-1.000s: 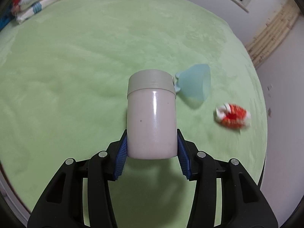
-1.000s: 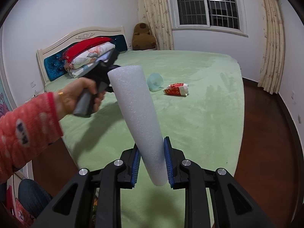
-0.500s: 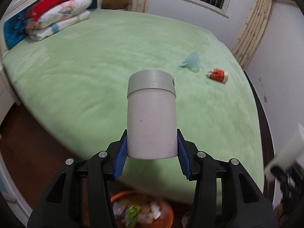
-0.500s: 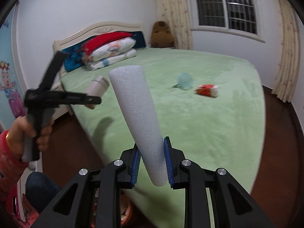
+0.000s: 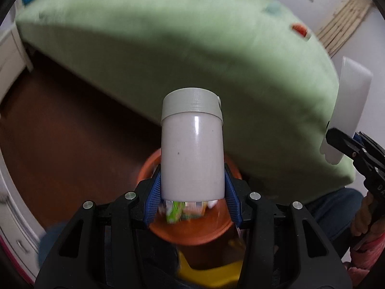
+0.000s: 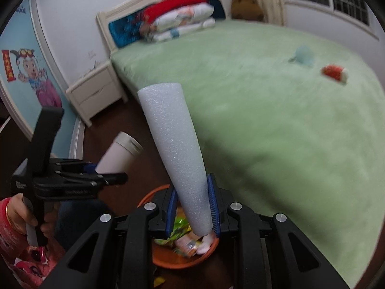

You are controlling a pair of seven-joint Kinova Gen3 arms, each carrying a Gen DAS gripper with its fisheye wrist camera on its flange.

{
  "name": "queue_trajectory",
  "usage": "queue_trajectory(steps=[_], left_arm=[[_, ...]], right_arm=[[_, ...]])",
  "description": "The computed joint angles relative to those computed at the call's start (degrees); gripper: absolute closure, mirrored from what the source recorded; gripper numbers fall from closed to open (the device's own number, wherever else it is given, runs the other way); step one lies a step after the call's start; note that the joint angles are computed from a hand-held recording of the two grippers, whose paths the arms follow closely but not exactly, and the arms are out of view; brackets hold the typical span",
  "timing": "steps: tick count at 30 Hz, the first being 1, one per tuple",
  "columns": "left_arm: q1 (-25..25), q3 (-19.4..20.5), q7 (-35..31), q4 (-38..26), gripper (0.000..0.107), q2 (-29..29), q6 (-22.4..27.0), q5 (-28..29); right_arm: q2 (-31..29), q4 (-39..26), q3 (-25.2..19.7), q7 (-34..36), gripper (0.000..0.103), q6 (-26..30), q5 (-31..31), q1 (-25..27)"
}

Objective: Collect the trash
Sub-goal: 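Carry the cup and foam tube to the bucket and release both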

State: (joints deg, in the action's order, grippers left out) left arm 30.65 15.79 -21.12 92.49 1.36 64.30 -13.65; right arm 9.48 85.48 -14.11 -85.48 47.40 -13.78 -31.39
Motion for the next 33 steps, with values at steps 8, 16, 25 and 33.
queue_trajectory(steps=[8,16,25,33], left_arm=[[-3.2,-2.5,-5.0,6.8,0.061,4.0,-7.3,13.7],[-3.8,-3.9,-5.5,8.5,0.033,6.6,-6.3,18.3],[-2.3,-3.7,-2.3,7.6,0.03,6.3,-5.7,15.2],[-1.9,-3.5,-2.3,7.6,0.03,6.3,-5.4,14.5]], right_arm=[[8.0,-2.0,-0.2,-3.5,0.078,7.2,1.0,-3.0],[9.8,-1.1,0.7,-7.3,0.04,8.1,5.3,-5.8],[9.6,-0.3,0.6,-7.8,0.04,6.9,4.7,-4.3],[9.4,-0.2,0.6,-7.5,0.04,6.7,4.6,-3.9]])
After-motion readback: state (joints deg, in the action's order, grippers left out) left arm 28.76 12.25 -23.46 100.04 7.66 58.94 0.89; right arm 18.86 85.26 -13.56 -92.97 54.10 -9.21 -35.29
